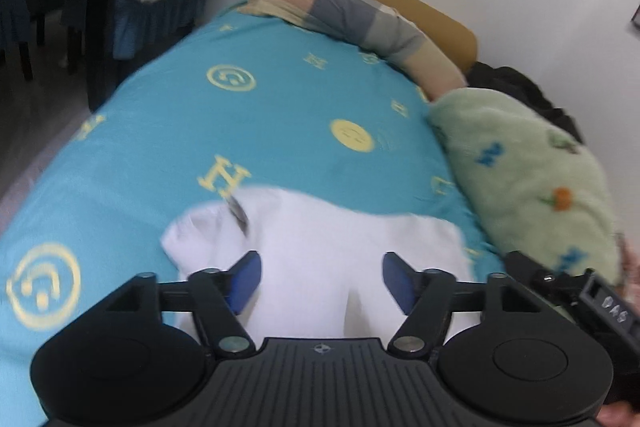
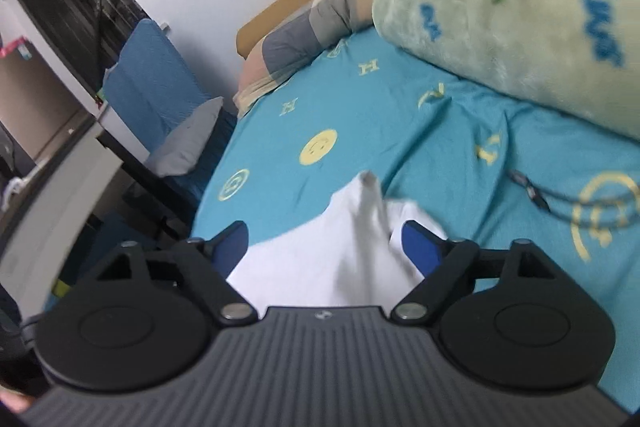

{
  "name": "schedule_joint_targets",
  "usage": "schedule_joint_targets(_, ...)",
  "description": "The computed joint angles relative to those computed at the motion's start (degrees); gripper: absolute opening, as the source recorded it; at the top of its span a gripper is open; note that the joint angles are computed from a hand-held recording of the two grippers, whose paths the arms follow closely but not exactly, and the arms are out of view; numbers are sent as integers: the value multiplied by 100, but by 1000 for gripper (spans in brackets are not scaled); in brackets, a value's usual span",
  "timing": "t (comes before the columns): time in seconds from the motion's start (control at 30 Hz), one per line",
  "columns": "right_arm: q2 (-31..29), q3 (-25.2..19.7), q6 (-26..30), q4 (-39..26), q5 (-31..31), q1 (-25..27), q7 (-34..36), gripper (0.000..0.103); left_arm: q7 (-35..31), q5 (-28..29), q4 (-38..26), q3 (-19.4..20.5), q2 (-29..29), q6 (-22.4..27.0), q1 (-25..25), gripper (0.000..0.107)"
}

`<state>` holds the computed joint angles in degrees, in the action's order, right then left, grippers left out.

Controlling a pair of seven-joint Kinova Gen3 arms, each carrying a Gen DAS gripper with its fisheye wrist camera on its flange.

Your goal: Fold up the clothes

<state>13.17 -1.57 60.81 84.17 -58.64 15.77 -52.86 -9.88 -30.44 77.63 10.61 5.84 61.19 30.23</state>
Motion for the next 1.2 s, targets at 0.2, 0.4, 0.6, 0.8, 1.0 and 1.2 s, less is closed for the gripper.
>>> schedule_joint_targets(0.2, -114, -491, 1398, 313, -381, 1288, -597, 86, 768, 1184, 986, 291, -769, -1121, -162, 83)
schedule_joint_targets(0.4, 646, 438, 2509, 327, -454, 702, -1921, 86, 1658, 2441, 2290, -164, -959, -2519, -297, 80)
schedule_joint_targets(0.6, 680, 187, 1786, 507, -297, 561, -2481, 80, 3056, 2163, 2904, 1027, -1154, -3001, -1829, 74)
schedule_joint_targets(0.8, 567, 103, 1334, 645, -240, 473, -2433, 44, 4004, 1514, 3009, 758, -1182, -2995, -1440, 52)
schedule_joint_targets(1.0, 308, 129, 1141, 765, -317, 467, -2127, 24, 3289, 2027, 2696, 505, -1275, -2648, -1371, 29)
schedule_joint_targets(1.2, 10, 252, 1286, 499, -439, 485, -2239, 21, 2686, 2080, 1701, 579, -1239, -1714, -1388, 24)
